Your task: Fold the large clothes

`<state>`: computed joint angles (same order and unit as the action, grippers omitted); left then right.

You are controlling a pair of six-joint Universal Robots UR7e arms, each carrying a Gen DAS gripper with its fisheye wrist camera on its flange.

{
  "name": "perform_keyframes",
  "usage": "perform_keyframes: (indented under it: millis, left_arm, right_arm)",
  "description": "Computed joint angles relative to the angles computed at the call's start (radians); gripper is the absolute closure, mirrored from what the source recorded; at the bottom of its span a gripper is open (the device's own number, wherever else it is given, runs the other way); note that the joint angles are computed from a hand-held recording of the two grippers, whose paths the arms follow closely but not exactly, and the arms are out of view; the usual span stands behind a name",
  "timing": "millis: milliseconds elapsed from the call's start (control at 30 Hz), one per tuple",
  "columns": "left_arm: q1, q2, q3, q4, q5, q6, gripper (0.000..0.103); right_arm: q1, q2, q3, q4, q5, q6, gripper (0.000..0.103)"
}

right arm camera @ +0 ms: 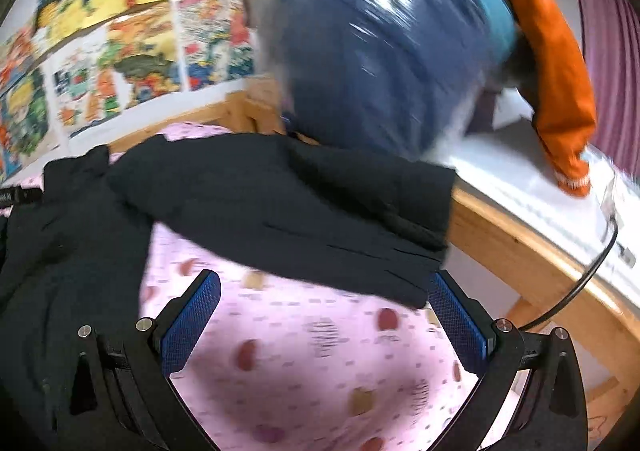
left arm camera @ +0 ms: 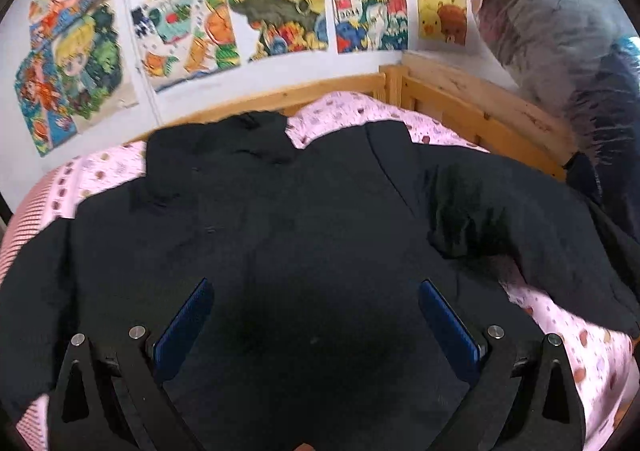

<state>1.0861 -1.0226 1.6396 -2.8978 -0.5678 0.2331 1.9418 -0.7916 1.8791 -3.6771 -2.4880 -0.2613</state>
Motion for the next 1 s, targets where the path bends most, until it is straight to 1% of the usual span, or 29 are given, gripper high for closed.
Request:
perform_keyframes:
  millis: [67, 133, 200, 267, 333, 367, 433, 467, 500, 567, 600, 633, 667, 733, 767, 833, 867, 900, 933, 967, 1000]
  left_arm:
    - [0.012, 0.042, -0.039, -0.004, -0.003, 0.016, 0.000]
    - [0.023, 0.073, -0.068, 0.008, -0.015, 0.017, 0.000]
    - [0.041, 0.101, -0.102, 0.063, -0.048, -0.013, 0.000]
    - [0.054, 0.122, -0.130, 0.124, -0.068, -0.038, 0.000]
    - [0.068, 0.144, -0.163, 0.214, -0.083, -0.064, 0.000]
    - [0.075, 0.154, -0.178, 0.260, -0.085, -0.080, 0.000]
    - [0.086, 0.167, -0.195, 0.313, -0.081, -0.110, 0.000]
    - [0.092, 0.167, -0.192, 0.310, -0.094, -0.112, 0.000]
    - [0.096, 0.168, -0.191, 0.305, -0.104, -0.112, 0.000]
    - [0.105, 0.169, -0.187, 0.297, -0.125, -0.114, 0.000]
    - [0.109, 0.169, -0.182, 0.288, -0.134, -0.112, 0.000]
    - [0.111, 0.169, -0.175, 0.276, -0.138, -0.108, 0.000]
    - [0.113, 0.167, -0.167, 0.263, -0.142, -0.103, 0.000]
    - [0.116, 0.161, -0.159, 0.257, -0.157, -0.107, 0.000]
    - [0.118, 0.156, -0.159, 0.263, -0.167, -0.114, 0.000]
    - [0.124, 0.144, -0.168, 0.296, -0.200, -0.145, 0.000]
    - [0.123, 0.134, -0.169, 0.310, -0.208, -0.163, 0.000]
    - [0.121, 0.123, -0.168, 0.323, -0.213, -0.183, 0.000]
    - [0.118, 0.109, -0.167, 0.337, -0.220, -0.205, 0.000]
    - [0.114, 0.089, -0.162, 0.346, -0.233, -0.227, 0.000]
    - [0.111, 0.071, -0.163, 0.358, -0.245, -0.244, 0.000]
  right_arm:
    - [-0.028, -0.008, 0.015, 0.010, 0.034, 0.047, 0.001]
    - [-0.053, 0.002, 0.017, -0.017, 0.049, 0.057, 0.001]
    - [-0.069, 0.023, 0.014, -0.077, 0.063, 0.045, 0.001]
    - [-0.084, 0.033, 0.017, -0.122, 0.100, 0.056, 0.002]
    - [-0.099, 0.039, 0.014, -0.142, 0.132, 0.067, 0.007]
    - [-0.105, 0.037, 0.014, -0.131, 0.147, 0.082, 0.010]
    - [-0.109, 0.018, 0.039, -0.100, 0.168, 0.145, 0.011]
    - [-0.110, -0.001, 0.073, -0.102, 0.193, 0.182, 0.011]
    - [-0.108, -0.004, 0.091, -0.114, 0.206, 0.198, 0.011]
    - [-0.107, -0.011, 0.134, -0.169, 0.251, 0.242, 0.011]
    - [-0.111, -0.011, 0.136, -0.169, 0.269, 0.268, 0.011]
    - [-0.125, -0.018, 0.145, -0.164, 0.308, 0.315, 0.011]
    - [-0.144, -0.021, 0.148, -0.159, 0.352, 0.365, 0.011]
    - [-0.164, -0.006, 0.133, -0.167, 0.386, 0.434, 0.011]
    - [-0.177, 0.006, 0.123, -0.194, 0.410, 0.470, 0.011]
    - [-0.185, 0.037, 0.093, -0.242, 0.413, 0.518, 0.013]
    - [-0.186, 0.047, 0.084, -0.258, 0.407, 0.534, 0.027]
    - [-0.187, 0.058, 0.071, -0.263, 0.388, 0.561, 0.050]
    - [-0.184, 0.069, 0.053, -0.251, 0.345, 0.602, 0.062]
    - [-0.183, 0.075, 0.043, -0.237, 0.322, 0.634, 0.078]
    - [-0.188, 0.081, 0.038, -0.236, 0.331, 0.666, 0.081]
